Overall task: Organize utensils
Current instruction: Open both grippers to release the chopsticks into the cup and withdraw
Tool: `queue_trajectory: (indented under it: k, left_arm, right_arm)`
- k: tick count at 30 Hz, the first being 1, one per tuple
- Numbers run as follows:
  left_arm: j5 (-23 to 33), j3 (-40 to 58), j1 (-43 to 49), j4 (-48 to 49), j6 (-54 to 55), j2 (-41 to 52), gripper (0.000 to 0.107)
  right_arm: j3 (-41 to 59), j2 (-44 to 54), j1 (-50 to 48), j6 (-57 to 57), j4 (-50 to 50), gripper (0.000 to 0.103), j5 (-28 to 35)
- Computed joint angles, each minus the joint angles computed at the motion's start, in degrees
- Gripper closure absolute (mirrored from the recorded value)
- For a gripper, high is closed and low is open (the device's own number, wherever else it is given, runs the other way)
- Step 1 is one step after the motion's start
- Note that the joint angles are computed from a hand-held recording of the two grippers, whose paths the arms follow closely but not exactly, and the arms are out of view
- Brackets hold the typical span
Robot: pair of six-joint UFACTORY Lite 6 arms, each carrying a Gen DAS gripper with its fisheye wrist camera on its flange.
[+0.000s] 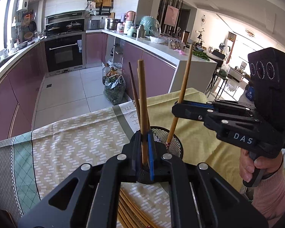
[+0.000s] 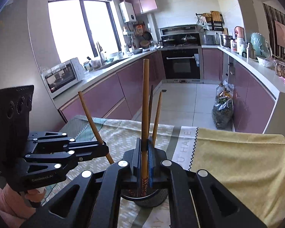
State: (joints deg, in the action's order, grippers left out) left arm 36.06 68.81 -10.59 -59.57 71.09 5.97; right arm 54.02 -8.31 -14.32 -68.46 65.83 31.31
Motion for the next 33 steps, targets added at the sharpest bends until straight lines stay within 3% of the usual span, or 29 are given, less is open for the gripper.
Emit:
queue_trajectory:
  k: [10,12,14,19,25,29,33]
  left_arm:
    - [-1.2,5.8,-1.9,2.7,-4.4,6.3,0.099]
    - [-2.2,6.0,-2.2,2.6,-5.0,6.9,0.098]
    - [-3.0,4.7,-2.0,1.2,-3.8,6.2,0.089]
    - [-6.4,-3.8,0.0,-7.7,6.2,-0.6,0.080]
    - [-6.0,-17.6,6.4,-19.7,21.8,-13.3,0.067]
    - [-4.3,-24.1,11.6,-20.9,26.3,-18.1,0.058]
    - [-2.9,-28.1,16.4,-19.6,29.6,-17.7,0.055]
  right_arm:
    - [4.0,7.5,2.4,4.7,-2.0,0.095,-3.8]
    - [3.0,7.1,2.0,3.0,0.2,0.092,-3.9]
    - [1.9,6.2,1.6,1.2,2.6,0.084,-4.7]
    - [-3.5,0.4,0.4,-5.4,8.8,0.081,-4.1]
    - [-14.7,-15.0,1.3,-10.1,12.1,0.074,-1.2]
    - [-21.1,-22.5,4.3,-9.1,10.5,0.068,0.2]
    - [-25.9,-22.9,10.8,-7.8,10.0,0.066,-4.1]
